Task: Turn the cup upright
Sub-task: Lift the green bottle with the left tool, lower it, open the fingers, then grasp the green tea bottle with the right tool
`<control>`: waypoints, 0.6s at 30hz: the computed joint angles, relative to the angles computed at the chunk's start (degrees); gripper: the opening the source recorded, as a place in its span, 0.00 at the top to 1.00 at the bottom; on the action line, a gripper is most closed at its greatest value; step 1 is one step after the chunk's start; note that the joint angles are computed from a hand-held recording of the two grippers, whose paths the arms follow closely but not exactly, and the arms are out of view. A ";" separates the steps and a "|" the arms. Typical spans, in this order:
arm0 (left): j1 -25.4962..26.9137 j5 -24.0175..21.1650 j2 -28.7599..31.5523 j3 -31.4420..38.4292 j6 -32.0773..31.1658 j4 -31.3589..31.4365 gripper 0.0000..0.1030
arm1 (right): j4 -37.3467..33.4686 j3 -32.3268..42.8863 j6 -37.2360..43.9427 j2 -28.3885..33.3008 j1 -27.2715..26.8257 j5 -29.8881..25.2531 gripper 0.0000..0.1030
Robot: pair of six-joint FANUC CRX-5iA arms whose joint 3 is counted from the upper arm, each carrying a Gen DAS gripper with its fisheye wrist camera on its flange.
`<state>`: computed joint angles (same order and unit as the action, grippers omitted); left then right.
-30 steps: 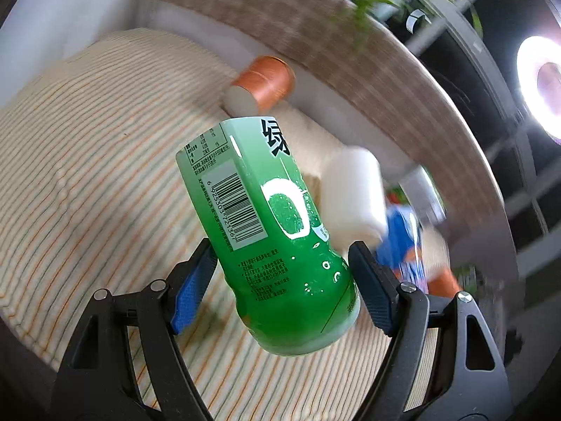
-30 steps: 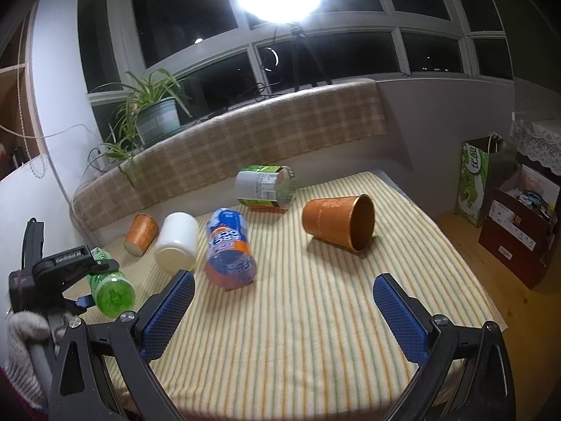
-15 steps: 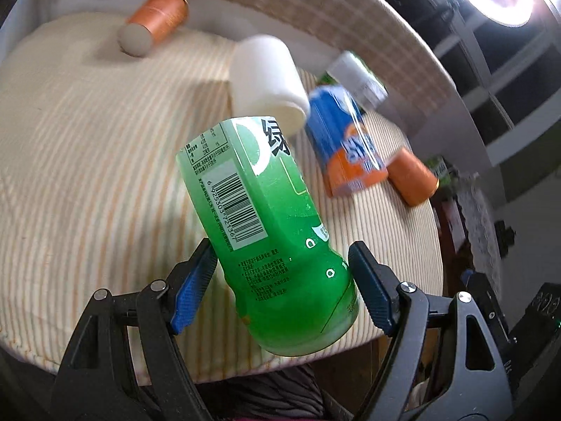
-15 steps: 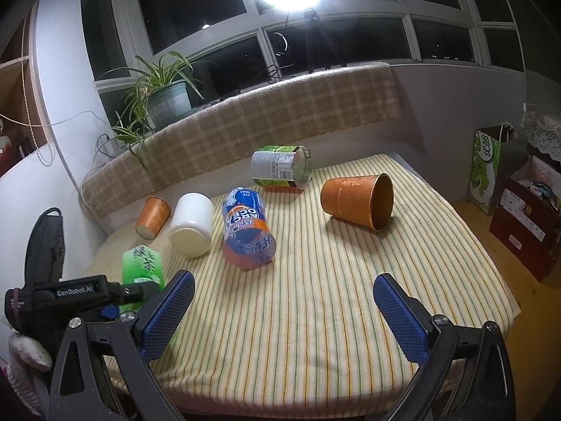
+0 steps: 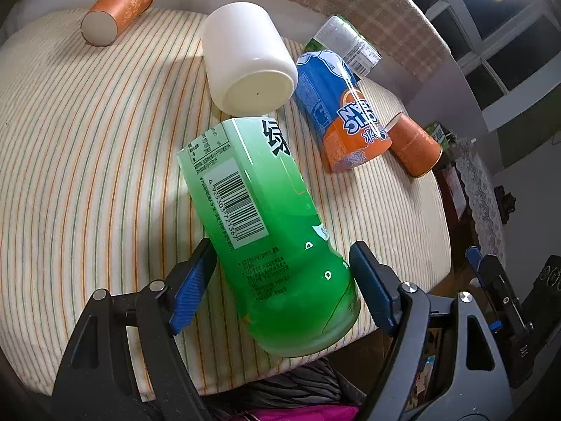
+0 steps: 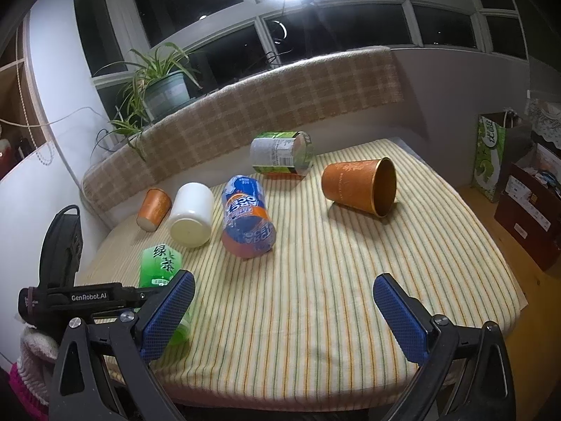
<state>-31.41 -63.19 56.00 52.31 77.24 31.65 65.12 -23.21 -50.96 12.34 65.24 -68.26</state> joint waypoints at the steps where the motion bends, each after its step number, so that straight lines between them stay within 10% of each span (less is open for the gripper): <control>1: 0.09 -0.44 0.21 0.49 0.14 -0.17 0.22 | 0.20 -0.11 0.17 -0.08 -0.08 0.50 0.00; 7: 1.15 -2.24 0.23 0.89 1.06 -0.03 0.22 | 1.99 -0.47 3.45 -0.74 -1.84 6.64 0.00; 18: 3.94 12.94 -15.73 -27.35 -11.36 8.89 0.22 | 5.01 0.75 13.92 -1.43 -11.86 31.57 0.00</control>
